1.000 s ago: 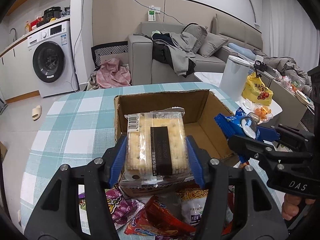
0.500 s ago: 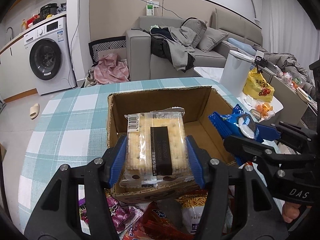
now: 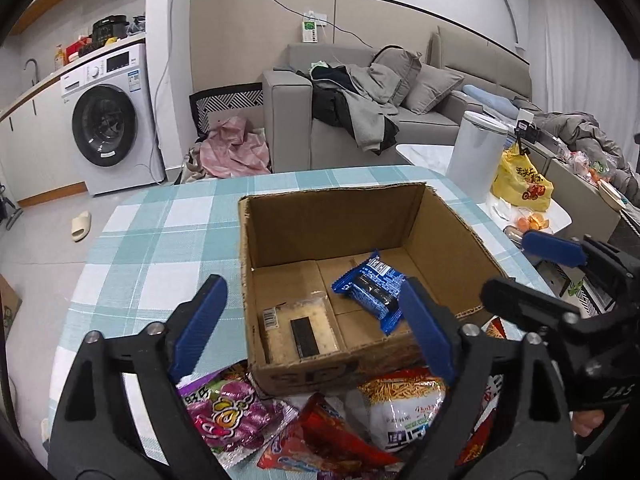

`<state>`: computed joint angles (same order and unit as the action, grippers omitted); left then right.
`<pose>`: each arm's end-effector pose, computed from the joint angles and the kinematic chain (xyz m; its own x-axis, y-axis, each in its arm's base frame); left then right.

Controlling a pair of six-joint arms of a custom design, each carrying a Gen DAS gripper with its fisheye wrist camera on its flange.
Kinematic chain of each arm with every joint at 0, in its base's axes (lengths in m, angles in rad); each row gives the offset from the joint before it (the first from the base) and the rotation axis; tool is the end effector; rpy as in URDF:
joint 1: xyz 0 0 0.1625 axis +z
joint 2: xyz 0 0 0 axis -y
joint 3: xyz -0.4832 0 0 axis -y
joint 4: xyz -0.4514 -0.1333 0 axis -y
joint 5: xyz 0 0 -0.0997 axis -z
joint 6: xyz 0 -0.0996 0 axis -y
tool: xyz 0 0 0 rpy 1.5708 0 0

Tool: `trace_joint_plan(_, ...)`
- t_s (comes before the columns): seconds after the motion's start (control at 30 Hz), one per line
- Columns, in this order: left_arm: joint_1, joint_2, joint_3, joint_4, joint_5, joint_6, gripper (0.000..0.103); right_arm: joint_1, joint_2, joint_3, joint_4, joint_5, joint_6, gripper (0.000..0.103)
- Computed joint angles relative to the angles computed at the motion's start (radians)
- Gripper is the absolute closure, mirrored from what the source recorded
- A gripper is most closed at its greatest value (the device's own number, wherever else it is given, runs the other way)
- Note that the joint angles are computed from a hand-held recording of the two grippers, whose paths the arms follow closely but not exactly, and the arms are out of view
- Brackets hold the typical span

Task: Organize snacks
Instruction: 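Open both tools to drop the cracker pack and Oreo packet into the box, then move both tools back toward the remaining snack packets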

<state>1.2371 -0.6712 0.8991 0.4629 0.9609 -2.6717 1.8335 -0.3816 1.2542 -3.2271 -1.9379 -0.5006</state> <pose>-0.0879 -0.8348 0.2322 -0.7250 0.1401 -0.6744 0.6022 0.6041 -0.5220 0.3214 -0.8195 0.0012 -0.7602 -0.3263 0.5618 -0.6256 0.6012 -0.4973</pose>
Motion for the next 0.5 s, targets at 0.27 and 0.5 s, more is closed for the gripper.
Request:
trace_joint_plan(0.27, -0.017, -0.094, 0.156, -0.1, -0.009, 0.019, 0.001, -0.007, -0.043, 0.091, -0.084, 0.012, 0.0, 0.001)
trace_joint_plan(0.5, -0.027, -0.174, 0.29, -0.165, -0.013, 0.024, 0.001, -0.012, -0.064, 0.156, -0.135, -0.008, 0.028, 0.0)
